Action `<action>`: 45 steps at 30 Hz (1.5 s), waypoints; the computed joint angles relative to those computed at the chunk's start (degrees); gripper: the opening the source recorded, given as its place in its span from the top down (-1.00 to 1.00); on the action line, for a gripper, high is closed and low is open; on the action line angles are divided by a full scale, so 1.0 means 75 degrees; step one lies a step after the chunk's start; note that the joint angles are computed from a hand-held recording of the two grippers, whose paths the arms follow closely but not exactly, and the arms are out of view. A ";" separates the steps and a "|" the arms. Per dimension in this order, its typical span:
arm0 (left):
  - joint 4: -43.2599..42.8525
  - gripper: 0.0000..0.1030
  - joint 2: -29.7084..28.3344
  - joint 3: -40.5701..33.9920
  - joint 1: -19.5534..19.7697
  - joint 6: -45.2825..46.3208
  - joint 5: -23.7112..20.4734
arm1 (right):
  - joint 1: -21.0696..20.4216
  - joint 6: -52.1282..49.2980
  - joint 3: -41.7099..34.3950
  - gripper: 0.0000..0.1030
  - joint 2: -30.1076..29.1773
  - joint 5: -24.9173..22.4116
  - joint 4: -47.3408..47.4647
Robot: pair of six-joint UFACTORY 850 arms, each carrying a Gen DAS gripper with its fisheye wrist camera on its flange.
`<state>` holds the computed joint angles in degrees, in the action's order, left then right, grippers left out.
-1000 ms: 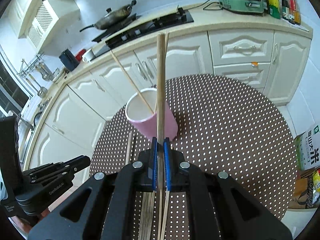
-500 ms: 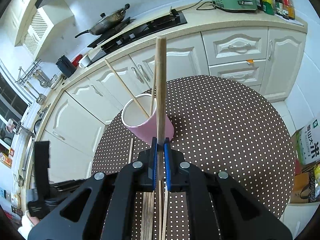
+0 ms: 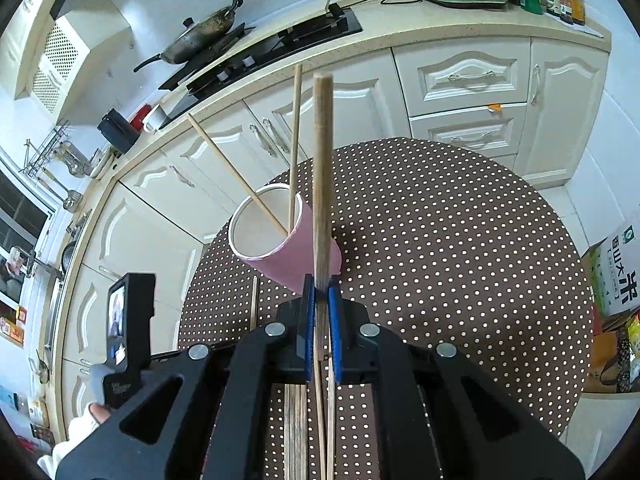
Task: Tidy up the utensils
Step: 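Lift both chopsticks and bring them over the pink cup's rim, then lower the right gripper's chopstick into the pink cup while the left gripper lowers its chopstick in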
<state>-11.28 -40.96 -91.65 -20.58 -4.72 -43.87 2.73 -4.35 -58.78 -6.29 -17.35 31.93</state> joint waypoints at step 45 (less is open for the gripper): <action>0.1484 0.88 0.0289 -0.0242 -0.0359 -0.1324 0.0814 | 0.0076 -0.0900 -0.0029 0.89 0.0093 0.0135 0.0612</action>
<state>-0.15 -38.79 -93.47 -23.27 -14.65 -37.77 3.30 -11.10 -59.00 -5.59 -16.33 36.52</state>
